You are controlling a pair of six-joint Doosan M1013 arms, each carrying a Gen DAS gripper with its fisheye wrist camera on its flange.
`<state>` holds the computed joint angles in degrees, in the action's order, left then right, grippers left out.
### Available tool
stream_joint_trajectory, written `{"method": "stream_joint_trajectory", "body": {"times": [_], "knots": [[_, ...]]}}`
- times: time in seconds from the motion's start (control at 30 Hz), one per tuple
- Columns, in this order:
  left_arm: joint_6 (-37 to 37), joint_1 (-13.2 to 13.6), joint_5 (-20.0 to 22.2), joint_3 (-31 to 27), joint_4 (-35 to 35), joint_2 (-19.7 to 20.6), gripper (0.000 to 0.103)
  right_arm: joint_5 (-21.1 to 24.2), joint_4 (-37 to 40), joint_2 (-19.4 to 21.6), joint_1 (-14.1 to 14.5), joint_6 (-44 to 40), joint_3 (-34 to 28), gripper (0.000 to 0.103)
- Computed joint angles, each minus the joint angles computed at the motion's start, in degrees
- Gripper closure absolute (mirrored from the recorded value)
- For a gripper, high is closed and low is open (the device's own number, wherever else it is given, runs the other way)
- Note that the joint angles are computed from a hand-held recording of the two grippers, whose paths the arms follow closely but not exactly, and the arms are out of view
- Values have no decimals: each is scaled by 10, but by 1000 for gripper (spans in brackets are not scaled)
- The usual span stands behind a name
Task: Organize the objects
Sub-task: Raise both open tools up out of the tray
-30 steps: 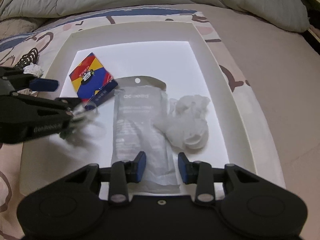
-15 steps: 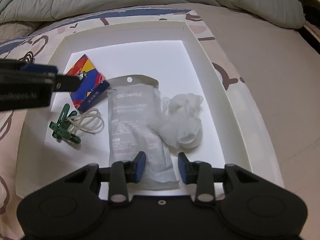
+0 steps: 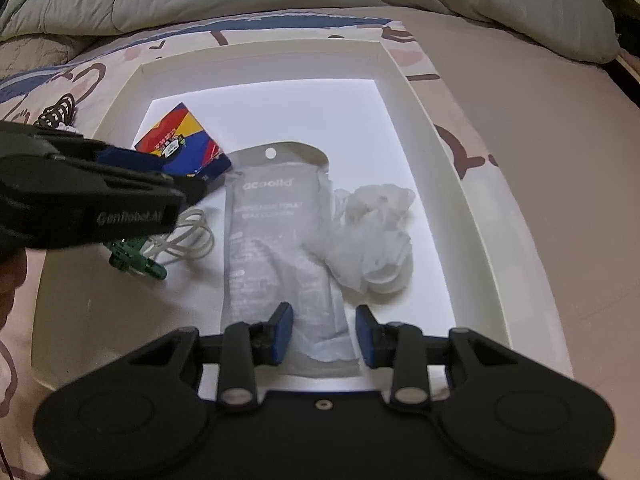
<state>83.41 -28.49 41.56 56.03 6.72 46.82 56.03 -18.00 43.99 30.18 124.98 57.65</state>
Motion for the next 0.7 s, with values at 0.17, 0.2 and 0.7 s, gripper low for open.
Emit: {"method": "stream_joint_trajectory", "body": {"times": [0.17, 0.2, 0.7], "knots": [[-35, -1, 32, -13, 45, 7, 57, -2, 6, -1, -1, 2, 3, 68], [-37, 0, 36, -15, 45, 9, 57, -1, 5, -1, 0, 2, 3, 68], [-20, 4, 26, 11, 13, -22, 58, -56, 17, -25, -5, 36, 22, 69]]}}
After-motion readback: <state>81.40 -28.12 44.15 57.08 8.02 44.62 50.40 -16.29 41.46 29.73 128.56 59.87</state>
